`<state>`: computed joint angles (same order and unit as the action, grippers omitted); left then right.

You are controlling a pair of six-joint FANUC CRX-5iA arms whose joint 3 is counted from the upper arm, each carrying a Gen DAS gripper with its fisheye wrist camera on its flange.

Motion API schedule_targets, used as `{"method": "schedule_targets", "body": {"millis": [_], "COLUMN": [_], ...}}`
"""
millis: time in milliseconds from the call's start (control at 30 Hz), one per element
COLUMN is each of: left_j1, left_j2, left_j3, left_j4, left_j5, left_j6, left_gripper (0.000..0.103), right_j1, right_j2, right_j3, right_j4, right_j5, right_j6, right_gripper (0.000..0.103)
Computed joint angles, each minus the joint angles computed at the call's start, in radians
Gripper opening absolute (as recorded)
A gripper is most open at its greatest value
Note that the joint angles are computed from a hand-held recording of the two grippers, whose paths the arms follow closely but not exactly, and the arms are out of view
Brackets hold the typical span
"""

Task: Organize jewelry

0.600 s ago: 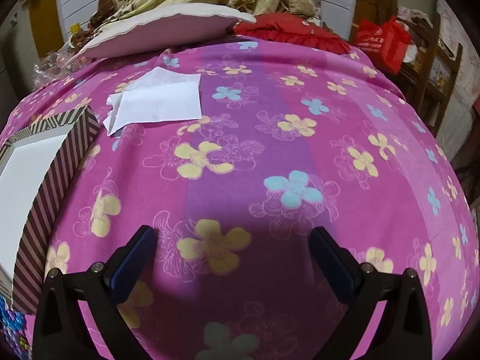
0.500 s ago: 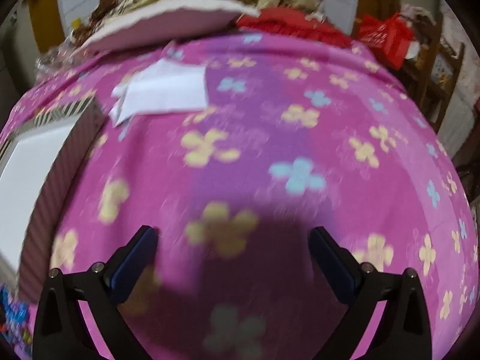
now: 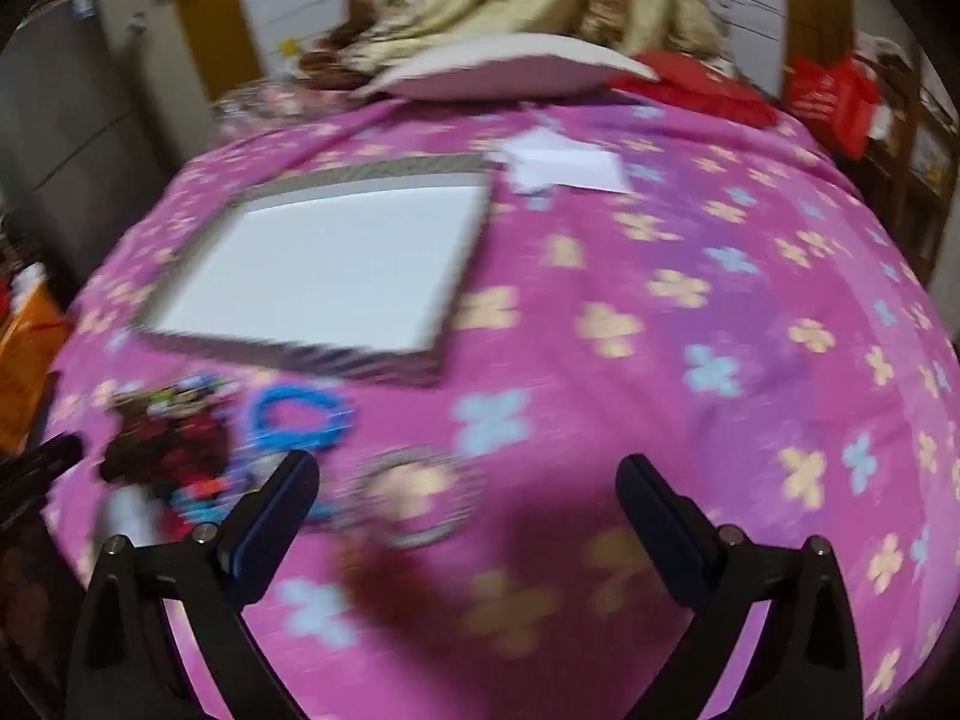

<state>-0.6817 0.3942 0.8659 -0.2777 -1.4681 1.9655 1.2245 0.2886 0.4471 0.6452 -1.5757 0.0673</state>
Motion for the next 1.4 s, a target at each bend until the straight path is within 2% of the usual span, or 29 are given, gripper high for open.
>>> {"method": "schedule_targets", "body": {"millis": [167, 467, 667, 900, 1100, 1400], "left_j1": [-0.002, 0.004, 0.01, 0.013, 0.012, 0.013], "left_j2": [-0.013, -0.046, -0.055, -0.059, -0.064, -0.06], "left_j3": [-0.01, -0.052, -0.068, -0.078, -0.089, -0.087], "left_j4": [-0.003, -0.007, 0.0, 0.008, 0.01, 0.02], "left_j5": [-0.002, 0.018, 0.023, 0.024, 0.028, 0.017], "left_j6": [0.009, 0.028, 0.032, 0.032, 0.035, 0.036], "left_gripper": [0.04, 0.04, 0.04, 0.04, 0.04, 0.04], "right_j1": [0.03, 0.025, 0.023, 0.03, 0.028, 0.027], "right_j2": [0.116, 0.185, 0.257, 0.304, 0.294, 0.316], "right_j3": [0.155, 0.272, 0.374, 0.41, 0.396, 0.442], "right_j4": [0.035, 0.004, 0.024, 0.09, 0.079, 0.046], "right_j5": [0.004, 0.03, -0.041, -0.103, -0.094, -0.105], "right_j6": [0.074, 0.122, 0.135, 0.148, 0.149, 0.176], "right_gripper": [0.102, 0.101, 0.101, 0.101, 0.101, 0.101]}}
